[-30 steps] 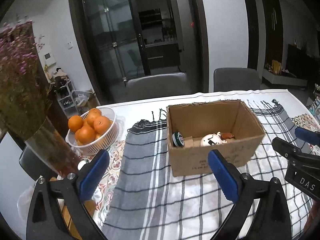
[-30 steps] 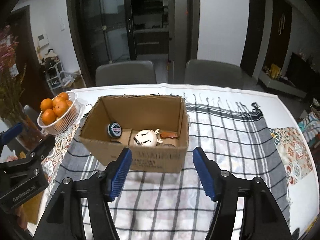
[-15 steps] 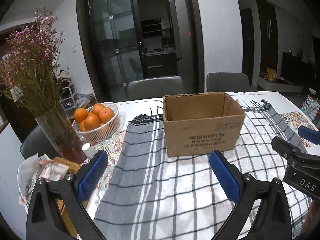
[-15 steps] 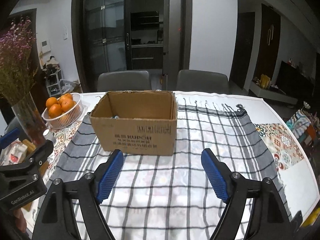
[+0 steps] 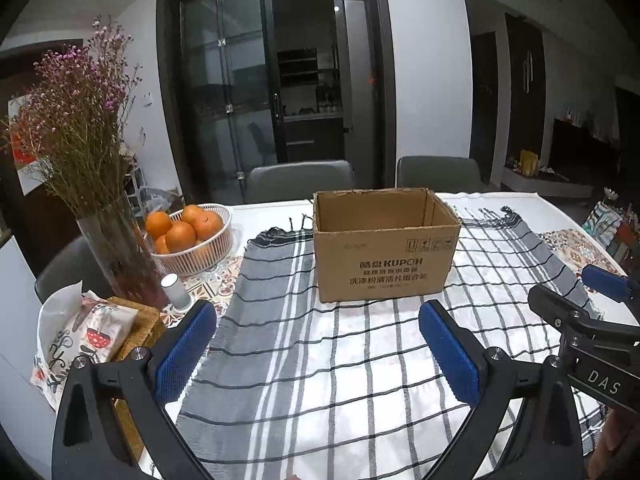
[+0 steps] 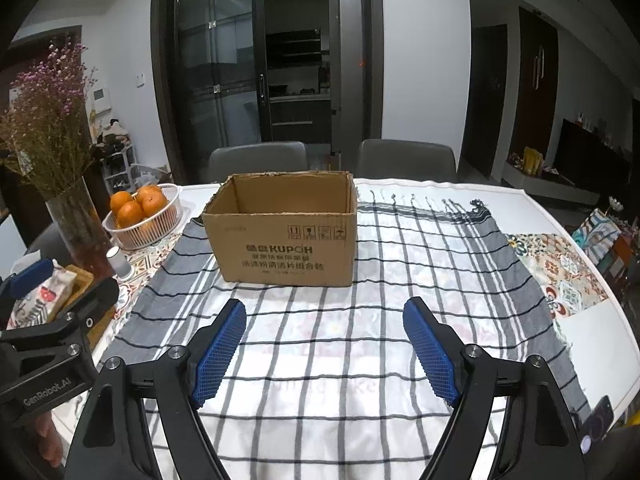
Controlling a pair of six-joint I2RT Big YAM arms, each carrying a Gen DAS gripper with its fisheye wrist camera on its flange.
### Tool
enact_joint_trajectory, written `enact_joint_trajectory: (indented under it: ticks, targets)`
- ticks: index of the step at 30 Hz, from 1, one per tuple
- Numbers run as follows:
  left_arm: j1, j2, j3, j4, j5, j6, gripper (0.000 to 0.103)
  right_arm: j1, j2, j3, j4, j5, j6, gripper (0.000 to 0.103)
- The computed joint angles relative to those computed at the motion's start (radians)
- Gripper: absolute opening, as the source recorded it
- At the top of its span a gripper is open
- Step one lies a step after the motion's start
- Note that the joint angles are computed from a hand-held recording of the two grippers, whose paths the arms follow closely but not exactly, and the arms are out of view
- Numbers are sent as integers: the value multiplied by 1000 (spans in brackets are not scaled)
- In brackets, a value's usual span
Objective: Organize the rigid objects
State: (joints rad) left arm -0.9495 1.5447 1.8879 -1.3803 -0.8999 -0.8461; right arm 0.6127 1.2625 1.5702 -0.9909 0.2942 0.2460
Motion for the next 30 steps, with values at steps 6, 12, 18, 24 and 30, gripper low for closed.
enact_joint_trajectory:
  ticks: [6,12,18,24,30]
  targets:
    - [-18,-17,-13,8,-27,-10,103,8,-26,-13,5,6,-1,84]
    - [-28,-25,-15,8,-52,-10,103,16,-37,-15,8,3,-4,84]
    - [-32,-28,-14,13,-62,-4,103,28,-44,-19,18,38,-15,84]
    - [-38,-27,-10,16,-73,4,103,22,-48,-21,24,27,-15,84]
    - [-38,-26,-7,20,-73,10,103,24,-53,-21,27,33,-18,84]
